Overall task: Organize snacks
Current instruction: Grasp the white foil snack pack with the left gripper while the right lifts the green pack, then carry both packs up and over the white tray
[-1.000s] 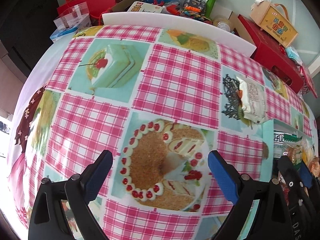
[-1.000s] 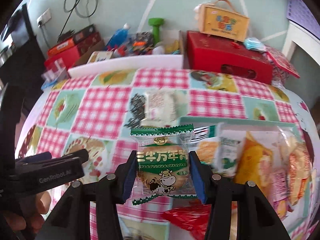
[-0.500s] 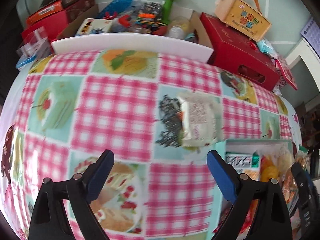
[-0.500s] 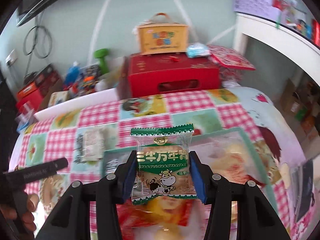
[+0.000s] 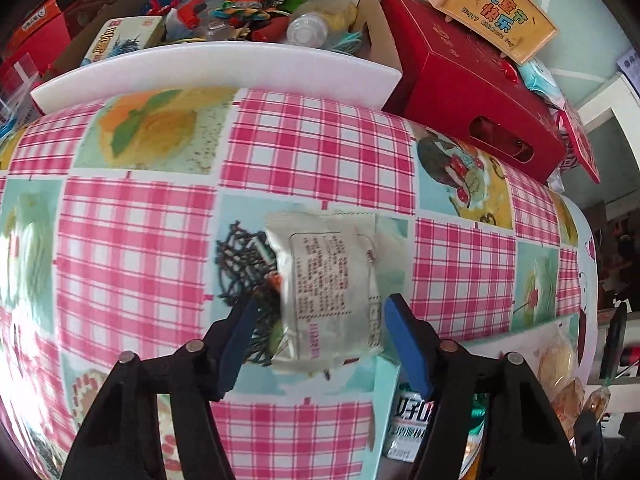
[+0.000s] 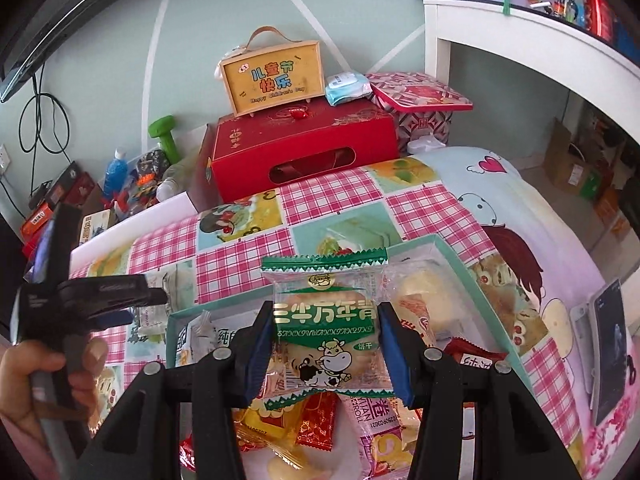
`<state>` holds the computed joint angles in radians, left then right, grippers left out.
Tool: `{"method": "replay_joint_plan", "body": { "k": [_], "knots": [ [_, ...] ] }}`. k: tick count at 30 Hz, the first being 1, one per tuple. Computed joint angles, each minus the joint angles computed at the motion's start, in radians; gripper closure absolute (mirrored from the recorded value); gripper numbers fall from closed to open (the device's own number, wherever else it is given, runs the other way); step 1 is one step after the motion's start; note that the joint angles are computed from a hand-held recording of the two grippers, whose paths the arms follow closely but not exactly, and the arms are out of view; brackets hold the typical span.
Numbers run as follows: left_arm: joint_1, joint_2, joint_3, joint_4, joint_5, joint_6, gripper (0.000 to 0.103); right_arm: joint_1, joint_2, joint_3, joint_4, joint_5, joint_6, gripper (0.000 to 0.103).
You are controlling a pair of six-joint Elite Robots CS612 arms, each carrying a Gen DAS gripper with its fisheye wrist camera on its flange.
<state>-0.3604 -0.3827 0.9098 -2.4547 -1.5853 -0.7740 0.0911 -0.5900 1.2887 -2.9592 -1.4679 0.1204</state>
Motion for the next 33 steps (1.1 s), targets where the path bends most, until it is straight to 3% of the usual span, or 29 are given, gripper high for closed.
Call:
{"method": "replay_joint_plan", "body": {
  "k": [4, 14, 26, 33],
  "knots": [
    [-0.004, 0.029, -0.055, 0.031, 0.018, 0.0, 0.048, -0.002, 0.0, 0.0, 0.003, 0.01, 0.002, 0.05],
    [-0.017, -0.005, 0.015, -0.009, 0.068, -0.016, 0.05, -0.006, -0.001, 0.001, 0.009, 0.027, 0.007, 0.05],
    [-0.053, -0.131, 0.263, -0.278, 0.108, -0.093, 0.05, -0.011, -0.03, 0.037, 0.046, 0.032, 0.021, 0.05],
    [-0.076, -0.201, 0.382, -0.378, 0.13, -0.084, 0.049, -0.018, -0.05, 0.074, 0.064, 0.022, 0.03, 0.05]
  ]
}}
